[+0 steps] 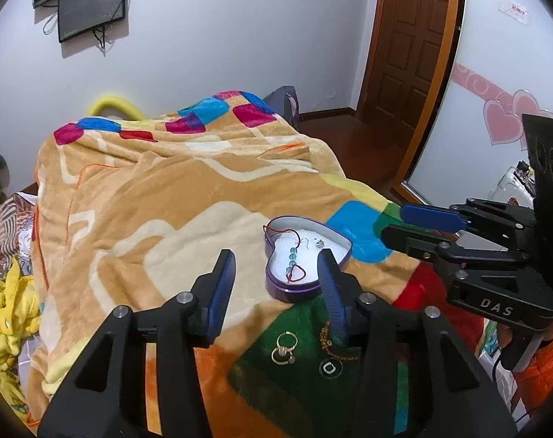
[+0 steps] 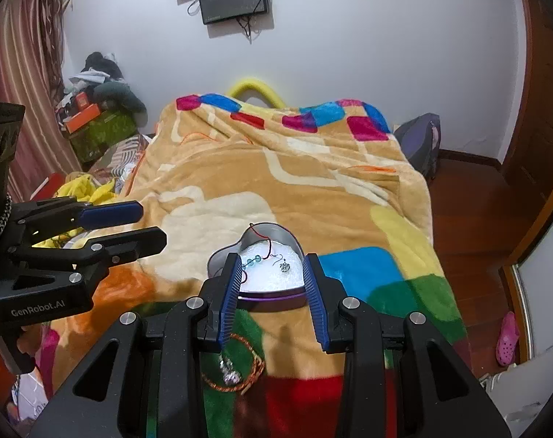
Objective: Organize jewelry
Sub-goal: 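Open both tools inside the purple tin and lift them away, then grasp the orange beaded bracelet with the right tool while the left tool grasps a gold ring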
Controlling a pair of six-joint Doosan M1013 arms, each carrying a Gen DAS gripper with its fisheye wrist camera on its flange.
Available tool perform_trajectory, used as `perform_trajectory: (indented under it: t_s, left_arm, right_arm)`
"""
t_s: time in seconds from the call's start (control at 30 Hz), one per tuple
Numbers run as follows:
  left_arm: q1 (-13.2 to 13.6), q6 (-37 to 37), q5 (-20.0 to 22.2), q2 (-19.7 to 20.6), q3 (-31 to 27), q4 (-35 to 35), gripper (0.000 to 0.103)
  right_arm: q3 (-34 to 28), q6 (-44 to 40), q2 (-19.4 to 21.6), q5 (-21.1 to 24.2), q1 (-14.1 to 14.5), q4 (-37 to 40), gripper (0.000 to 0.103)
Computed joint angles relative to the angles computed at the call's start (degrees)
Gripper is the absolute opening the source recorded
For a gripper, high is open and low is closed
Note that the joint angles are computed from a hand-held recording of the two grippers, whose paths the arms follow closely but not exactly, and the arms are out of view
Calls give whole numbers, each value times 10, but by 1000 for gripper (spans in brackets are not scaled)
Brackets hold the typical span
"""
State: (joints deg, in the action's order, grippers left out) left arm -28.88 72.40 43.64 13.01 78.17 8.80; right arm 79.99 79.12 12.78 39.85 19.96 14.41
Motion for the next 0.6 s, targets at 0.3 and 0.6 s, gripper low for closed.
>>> perform_trajectory:
  t_s: [0.3, 0.6]
  left_arm:
    - [-2, -12, 21, -17, 26, -1, 46]
    - [3, -13, 43, -24, 57, -19, 46]
  right_arm:
    - [28, 14, -18, -5, 4, -9, 32]
    - [55, 35, -25, 18, 2, -23, 32]
